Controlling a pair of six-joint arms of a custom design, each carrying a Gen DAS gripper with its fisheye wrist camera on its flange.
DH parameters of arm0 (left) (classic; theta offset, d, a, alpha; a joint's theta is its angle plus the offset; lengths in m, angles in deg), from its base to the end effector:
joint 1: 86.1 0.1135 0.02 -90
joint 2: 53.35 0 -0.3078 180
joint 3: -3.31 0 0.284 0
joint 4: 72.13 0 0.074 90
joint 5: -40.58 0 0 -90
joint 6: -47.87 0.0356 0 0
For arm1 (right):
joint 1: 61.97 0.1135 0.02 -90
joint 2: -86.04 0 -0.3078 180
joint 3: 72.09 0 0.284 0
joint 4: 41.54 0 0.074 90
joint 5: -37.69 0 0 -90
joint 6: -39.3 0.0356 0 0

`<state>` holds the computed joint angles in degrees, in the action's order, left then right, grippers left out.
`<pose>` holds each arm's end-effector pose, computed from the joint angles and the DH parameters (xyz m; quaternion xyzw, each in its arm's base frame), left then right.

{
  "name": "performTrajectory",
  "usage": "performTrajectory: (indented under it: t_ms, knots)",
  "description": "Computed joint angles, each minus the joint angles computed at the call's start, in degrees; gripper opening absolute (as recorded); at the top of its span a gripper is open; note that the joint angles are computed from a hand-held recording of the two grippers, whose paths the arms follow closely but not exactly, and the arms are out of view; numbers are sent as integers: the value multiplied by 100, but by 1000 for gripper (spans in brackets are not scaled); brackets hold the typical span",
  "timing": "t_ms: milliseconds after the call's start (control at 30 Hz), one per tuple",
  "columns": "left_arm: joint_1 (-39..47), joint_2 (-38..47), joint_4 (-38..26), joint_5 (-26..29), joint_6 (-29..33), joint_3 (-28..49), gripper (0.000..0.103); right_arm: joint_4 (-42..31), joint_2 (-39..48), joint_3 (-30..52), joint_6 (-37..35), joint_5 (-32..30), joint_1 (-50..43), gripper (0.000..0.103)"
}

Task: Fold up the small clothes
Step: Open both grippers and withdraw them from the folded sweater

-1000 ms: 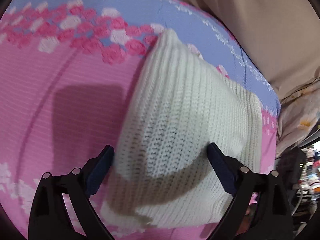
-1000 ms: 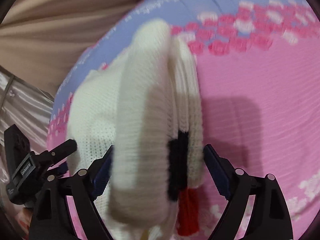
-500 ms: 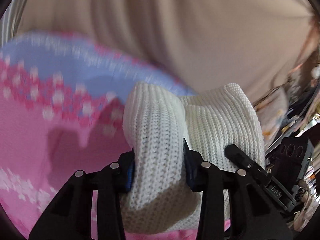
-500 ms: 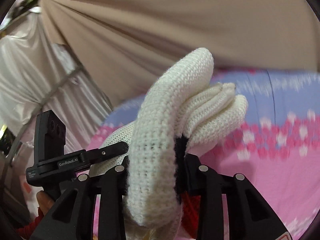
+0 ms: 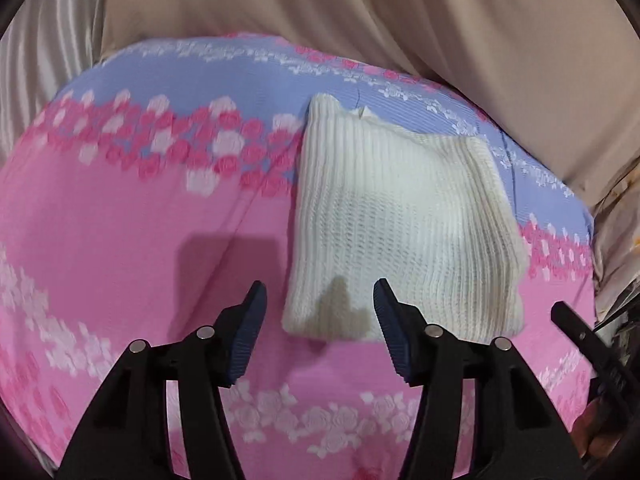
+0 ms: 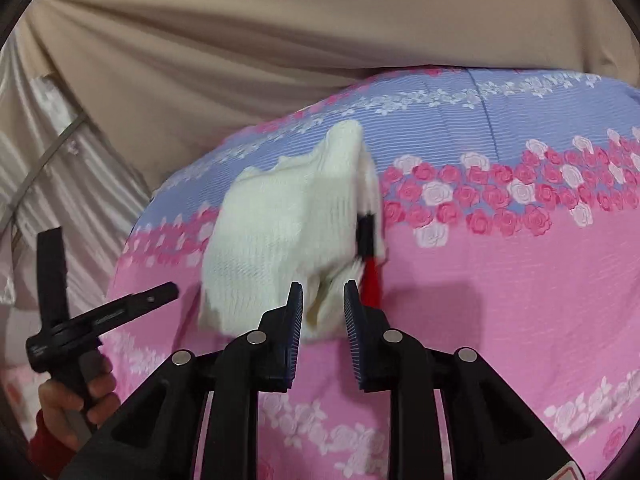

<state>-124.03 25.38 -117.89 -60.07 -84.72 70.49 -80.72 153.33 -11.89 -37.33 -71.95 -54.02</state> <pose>0.2383 -0.1774 0.2668 -0.0649 0.9536 -0.1131 0.2714 0.2532 0.0474 0.2847 -0.0202 0.9164 0.2234 0.3314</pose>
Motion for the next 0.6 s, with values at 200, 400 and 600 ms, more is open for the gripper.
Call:
performTrajectory:
  t_ms: [200, 400, 600]
  knots:
    - [-273, 1045, -390, -541, 140, 572, 56, 251, 1657, 414, -440, 1753, 919, 4]
    - [-562, 905, -577, -756, -63, 367, 55, -121, 305, -149, 36, 1911, 939, 11]
    - [-1519, 640, -1373, -1564, -644, 526, 73, -831, -1110, -788, 622, 2925, 1632, 44]
